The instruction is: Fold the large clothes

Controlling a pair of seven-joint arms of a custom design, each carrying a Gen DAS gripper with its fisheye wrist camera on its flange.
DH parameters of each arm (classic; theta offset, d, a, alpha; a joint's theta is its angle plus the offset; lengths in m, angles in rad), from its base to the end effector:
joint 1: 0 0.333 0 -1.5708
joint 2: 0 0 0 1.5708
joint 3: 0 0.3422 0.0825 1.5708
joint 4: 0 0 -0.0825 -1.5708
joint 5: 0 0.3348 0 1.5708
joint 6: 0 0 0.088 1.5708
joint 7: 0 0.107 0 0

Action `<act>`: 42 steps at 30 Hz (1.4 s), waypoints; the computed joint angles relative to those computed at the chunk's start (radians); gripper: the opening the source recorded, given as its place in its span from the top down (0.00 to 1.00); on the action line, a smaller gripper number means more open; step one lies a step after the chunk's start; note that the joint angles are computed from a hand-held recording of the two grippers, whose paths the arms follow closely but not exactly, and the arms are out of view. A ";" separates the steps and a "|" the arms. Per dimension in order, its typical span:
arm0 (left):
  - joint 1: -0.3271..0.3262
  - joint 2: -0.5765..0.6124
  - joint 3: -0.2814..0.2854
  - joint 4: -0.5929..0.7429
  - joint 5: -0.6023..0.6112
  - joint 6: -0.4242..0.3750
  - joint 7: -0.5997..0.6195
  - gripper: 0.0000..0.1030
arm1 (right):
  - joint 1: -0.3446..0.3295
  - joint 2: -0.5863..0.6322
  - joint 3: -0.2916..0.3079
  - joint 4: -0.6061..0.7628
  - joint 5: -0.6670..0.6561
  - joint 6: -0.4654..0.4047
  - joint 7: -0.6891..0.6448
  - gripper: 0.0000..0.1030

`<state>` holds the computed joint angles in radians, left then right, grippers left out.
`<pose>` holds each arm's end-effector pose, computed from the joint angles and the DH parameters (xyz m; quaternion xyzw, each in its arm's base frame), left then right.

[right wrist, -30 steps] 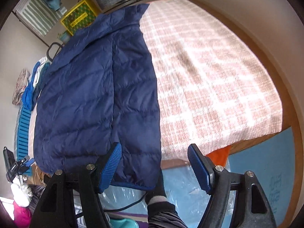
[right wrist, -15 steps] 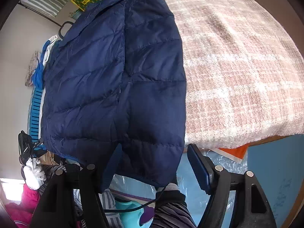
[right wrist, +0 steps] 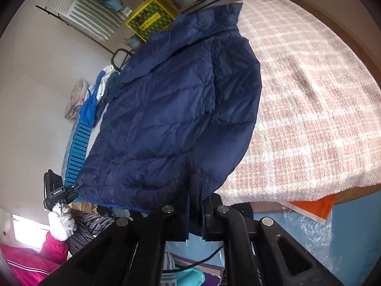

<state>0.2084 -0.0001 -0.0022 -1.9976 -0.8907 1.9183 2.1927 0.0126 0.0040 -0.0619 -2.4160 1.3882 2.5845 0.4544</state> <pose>0.5119 0.0510 0.5220 0.6286 -0.6667 0.3587 0.1780 0.4587 -0.0405 0.3771 -0.6140 0.6880 0.0148 0.3865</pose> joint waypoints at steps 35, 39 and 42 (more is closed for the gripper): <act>-0.025 0.733 -0.289 1.045 0.400 -0.008 -0.413 0.61 | -0.117 0.487 0.136 0.703 -0.535 0.119 0.565 0.83; -0.002 0.723 -0.306 1.066 0.395 -0.015 -0.376 0.42 | -0.162 0.437 0.176 0.644 -0.448 0.117 0.443 0.74; 0.002 0.744 -0.306 1.130 0.407 -0.056 -0.366 0.39 | -0.166 0.408 0.171 0.607 -0.405 0.108 0.373 0.67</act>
<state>0.2101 0.7442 -0.3082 -0.8679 -0.4837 1.8619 1.8268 -0.1539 0.4120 0.1087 -1.8091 0.9833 2.6922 0.8269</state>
